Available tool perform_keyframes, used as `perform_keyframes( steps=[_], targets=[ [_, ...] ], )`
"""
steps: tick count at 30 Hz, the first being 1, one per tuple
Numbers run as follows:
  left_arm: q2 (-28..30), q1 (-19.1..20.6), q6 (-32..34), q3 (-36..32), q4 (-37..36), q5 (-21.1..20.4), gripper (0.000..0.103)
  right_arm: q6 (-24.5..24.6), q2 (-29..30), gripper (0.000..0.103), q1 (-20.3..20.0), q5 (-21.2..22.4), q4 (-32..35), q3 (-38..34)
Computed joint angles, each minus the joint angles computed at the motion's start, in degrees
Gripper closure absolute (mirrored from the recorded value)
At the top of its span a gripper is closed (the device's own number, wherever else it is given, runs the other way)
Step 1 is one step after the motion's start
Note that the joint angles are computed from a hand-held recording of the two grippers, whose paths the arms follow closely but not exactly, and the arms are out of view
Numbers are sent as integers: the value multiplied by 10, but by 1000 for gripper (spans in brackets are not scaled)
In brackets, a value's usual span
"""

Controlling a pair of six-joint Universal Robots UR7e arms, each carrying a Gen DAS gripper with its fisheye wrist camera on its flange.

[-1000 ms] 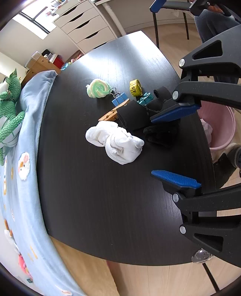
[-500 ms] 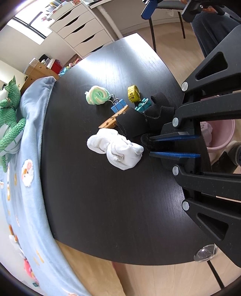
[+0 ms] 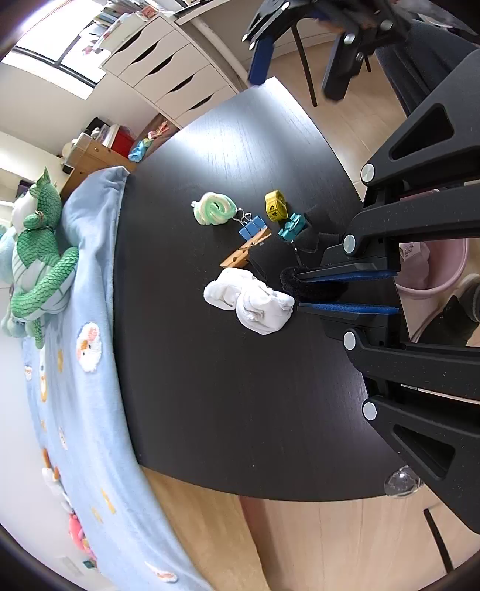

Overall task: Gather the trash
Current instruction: 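Grasp the yellow tape measure with the right tool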

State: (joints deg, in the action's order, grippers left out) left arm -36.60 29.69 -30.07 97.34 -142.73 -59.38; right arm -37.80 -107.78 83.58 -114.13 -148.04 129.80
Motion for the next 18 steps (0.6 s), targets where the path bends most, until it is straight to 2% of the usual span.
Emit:
perform_keyframes(
  steps=[11,18],
  targets=[
    [-9,-4,2,8,-10,1,93,-77,92,6,-7,-13,-5,-40],
    [-12,-3,-1,12,-12,1,93,-106,132,33,-14,-27,11,-58]
  ],
)
